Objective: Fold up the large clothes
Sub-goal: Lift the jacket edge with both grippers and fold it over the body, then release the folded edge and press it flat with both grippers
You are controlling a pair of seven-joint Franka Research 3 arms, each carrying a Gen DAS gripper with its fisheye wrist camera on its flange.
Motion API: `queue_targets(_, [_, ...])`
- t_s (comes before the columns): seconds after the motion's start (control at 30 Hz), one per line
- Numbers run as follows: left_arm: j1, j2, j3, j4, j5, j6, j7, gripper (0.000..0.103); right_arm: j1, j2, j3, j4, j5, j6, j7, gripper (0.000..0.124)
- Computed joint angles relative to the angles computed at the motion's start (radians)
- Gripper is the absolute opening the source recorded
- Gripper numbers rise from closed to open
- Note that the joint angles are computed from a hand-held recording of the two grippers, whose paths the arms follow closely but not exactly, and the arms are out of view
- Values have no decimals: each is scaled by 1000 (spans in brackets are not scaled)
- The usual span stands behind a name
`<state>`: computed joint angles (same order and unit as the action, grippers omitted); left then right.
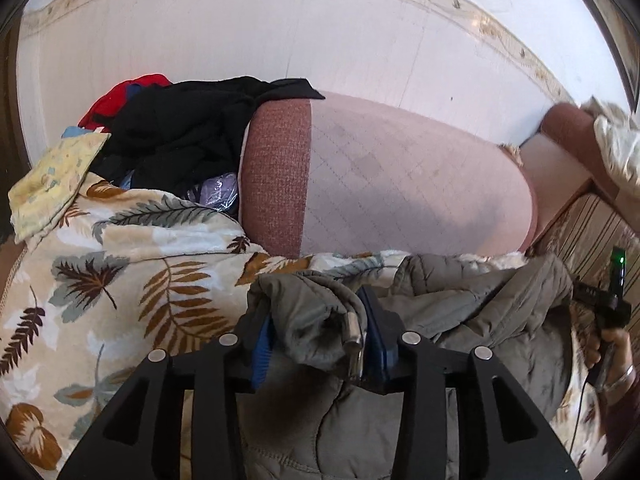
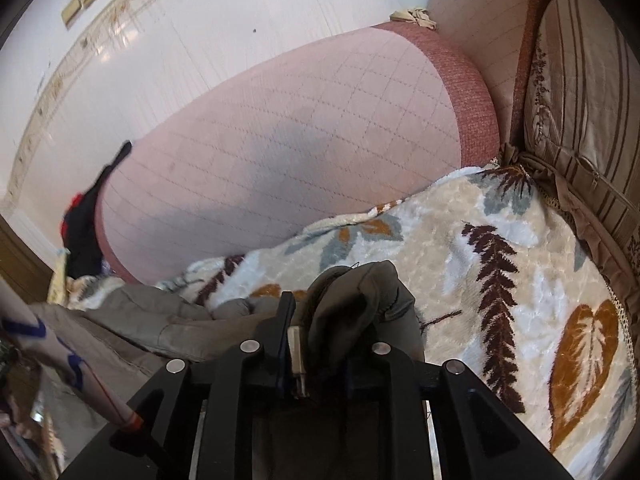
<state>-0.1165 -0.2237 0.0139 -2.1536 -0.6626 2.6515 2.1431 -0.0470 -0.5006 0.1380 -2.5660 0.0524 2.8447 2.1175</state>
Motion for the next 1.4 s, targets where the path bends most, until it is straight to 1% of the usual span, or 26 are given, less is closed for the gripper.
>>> queue_targets(0.03, [4,-6,-6,-5,14,19,-9,50,13,-10,-15,-3,11,0,-12,21])
queue_targets(0.07, [12,-15,-19,-19,46,61,-34,59,16,-18,-19,-4,17,-4,-16,22])
queue_targets(0.1, [21,-27,-33,-41,82,133,-65,71,21,-25,-23,-7,25,-5,-20,25])
queue_targets(0.13, [14,-34,-27,-51,93,179,-73,74,27,-33,-29,-10,35,-4,-25,28])
queue_targets(0.17, [10,-36,-17,-50,110,185,-84,74,29,-41,-33,-13,43,-1,-29,30])
queue_targets(0.23, [-8,-44,9,-47,120,182,-93,74,19,-62,-30,-22,50,12,-28,38])
queue_targets(0.3, [-26,-58,27,-52,124,175,-93,74,-31,-98,5,-32,24,28,-5,44])
queue_targets(0.37, [-52,-71,35,-61,128,168,-74,74,-72,-132,33,-35,-4,26,8,44])
queue_targets(0.4, [-67,-75,39,-62,125,161,-65,74,-84,-147,49,-32,-21,12,8,44])
queue_targets(0.43, [-90,-81,43,-66,112,148,-43,74,-73,-155,53,-29,-33,4,-9,45])
queue_targets(0.47, [-106,-85,36,-73,111,143,-33,74,-55,-155,50,-28,-35,5,-26,45])
queue_targets(0.53, [-129,-88,9,-90,131,144,-35,74,5,-144,52,-18,-30,4,-66,45])
queue_targets(0.6, [-152,-76,-20,-99,154,144,-48,74,49,-114,61,-4,-20,10,-89,45])
queue_targets(0.63, [-150,-63,-48,-100,187,150,-84,74,66,-96,69,1,-13,17,-89,45])
queue_targets(0.7, [-151,-34,-86,-91,250,141,-142,74,97,-55,76,14,3,25,-85,45])
queue_targets(0.73, [-140,-16,-115,-90,302,157,-193,74,108,-29,81,24,5,26,-86,45])
queue_targets(0.8, [-137,21,-141,-81,374,171,-251,74,78,24,130,46,-40,27,-55,45])
queue_targets(0.87, [-116,69,-171,-63,467,176,-350,74,63,69,149,63,-85,19,-28,45])
queue_targets(0.97, [-103,126,-178,-37,538,170,-428,74,59,131,148,82,-138,2,16,45])
queue_targets(1.03, [-96,155,-179,-19,553,146,-463,75,75,160,126,79,-162,11,23,45])
queue_targets(1.1, [-82,179,-186,-5,608,134,-510,77,96,202,96,94,-175,2,9,46])
queue_targets(1.17, [-72,204,-192,2,668,137,-546,81,118,235,67,90,-172,28,-1,46])
queue_targets(1.23, [-65,227,-196,3,681,159,-567,83,119,259,64,92,-198,42,18,47])
queue_targets(1.27, [-62,234,-198,4,719,163,-601,83,101,274,78,91,-239,61,52,47])
queue_targets(1.33, [-59,241,-201,22,782,135,-658,85,122,283,55,103,-234,47,48,47])
queue_targets(1.4, [-56,214,-203,11,766,111,-672,85,145,261,36,101,-213,16,43,47])
